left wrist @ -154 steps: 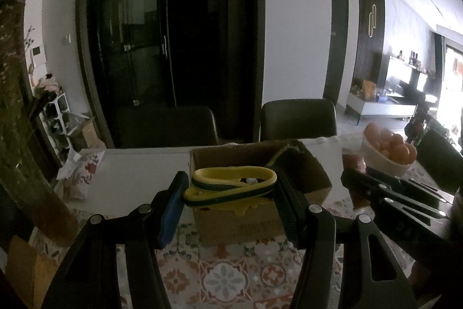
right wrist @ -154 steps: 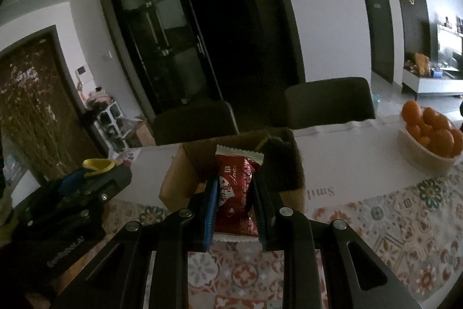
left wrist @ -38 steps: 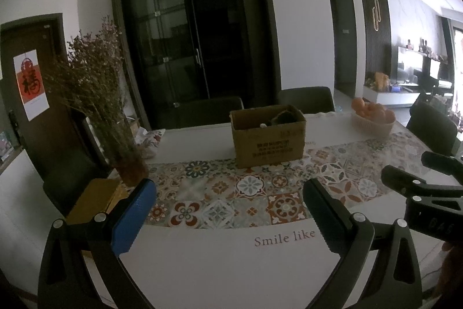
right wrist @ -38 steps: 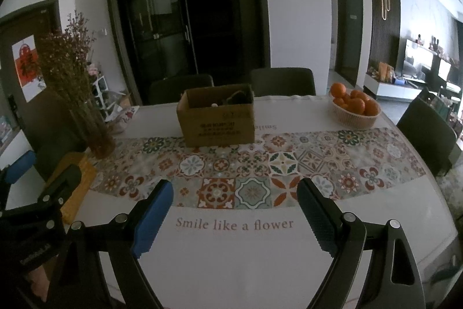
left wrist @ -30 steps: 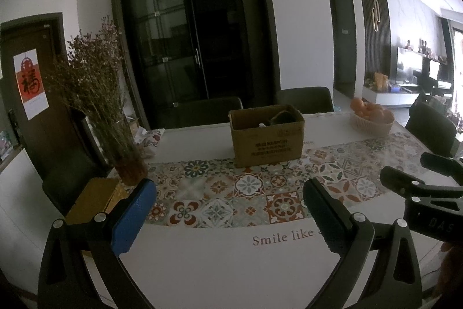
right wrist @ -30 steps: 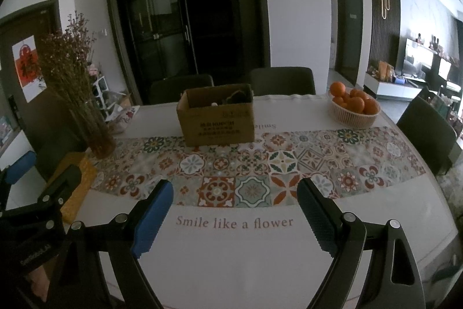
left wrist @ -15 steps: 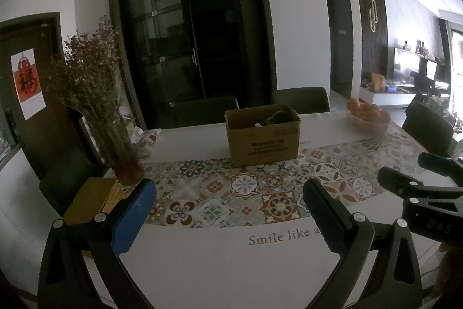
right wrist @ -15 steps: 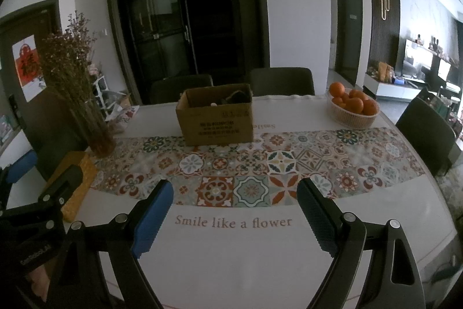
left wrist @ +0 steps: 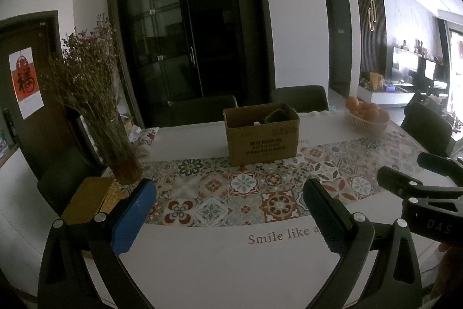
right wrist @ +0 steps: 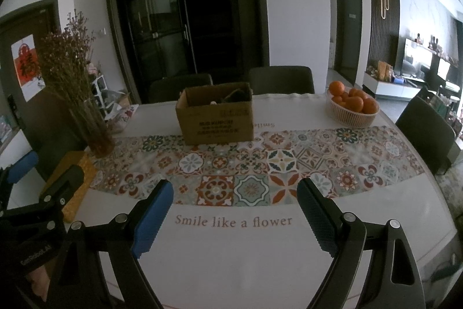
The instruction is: Organize soft objects
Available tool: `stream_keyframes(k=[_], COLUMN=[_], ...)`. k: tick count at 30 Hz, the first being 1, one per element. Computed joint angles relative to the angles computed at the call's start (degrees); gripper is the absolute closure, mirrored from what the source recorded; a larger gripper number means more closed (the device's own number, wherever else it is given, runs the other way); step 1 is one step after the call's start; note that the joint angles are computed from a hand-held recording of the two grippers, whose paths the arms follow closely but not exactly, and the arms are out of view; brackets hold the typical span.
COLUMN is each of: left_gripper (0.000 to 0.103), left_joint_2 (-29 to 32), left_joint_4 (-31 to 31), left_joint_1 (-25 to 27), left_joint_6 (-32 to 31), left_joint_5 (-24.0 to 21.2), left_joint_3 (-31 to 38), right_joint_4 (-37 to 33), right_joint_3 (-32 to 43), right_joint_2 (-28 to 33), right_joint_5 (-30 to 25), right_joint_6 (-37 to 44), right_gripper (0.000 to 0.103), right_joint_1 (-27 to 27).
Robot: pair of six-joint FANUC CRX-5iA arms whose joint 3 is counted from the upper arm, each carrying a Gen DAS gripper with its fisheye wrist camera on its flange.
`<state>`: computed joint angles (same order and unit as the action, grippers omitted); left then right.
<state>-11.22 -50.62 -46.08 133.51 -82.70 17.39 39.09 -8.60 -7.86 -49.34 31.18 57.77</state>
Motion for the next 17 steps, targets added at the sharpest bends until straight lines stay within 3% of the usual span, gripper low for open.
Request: stream_keyframes(k=[17], left_gripper=[0.0], left_joint_2=[-1.6], left_joint_4=[1.1], left_joint_1=[2.2], left_joint_6=[0.0], left_joint_5=[1.2], left_joint_3=[-2.2], right_joint_4=[0.0], right_joint_3=[1.5], right_joint_2=[1.9], right_joint_5=[-0.1], right_joint_6=[0.3], right_gripper=[0.015], right_joint_1=[0.7])
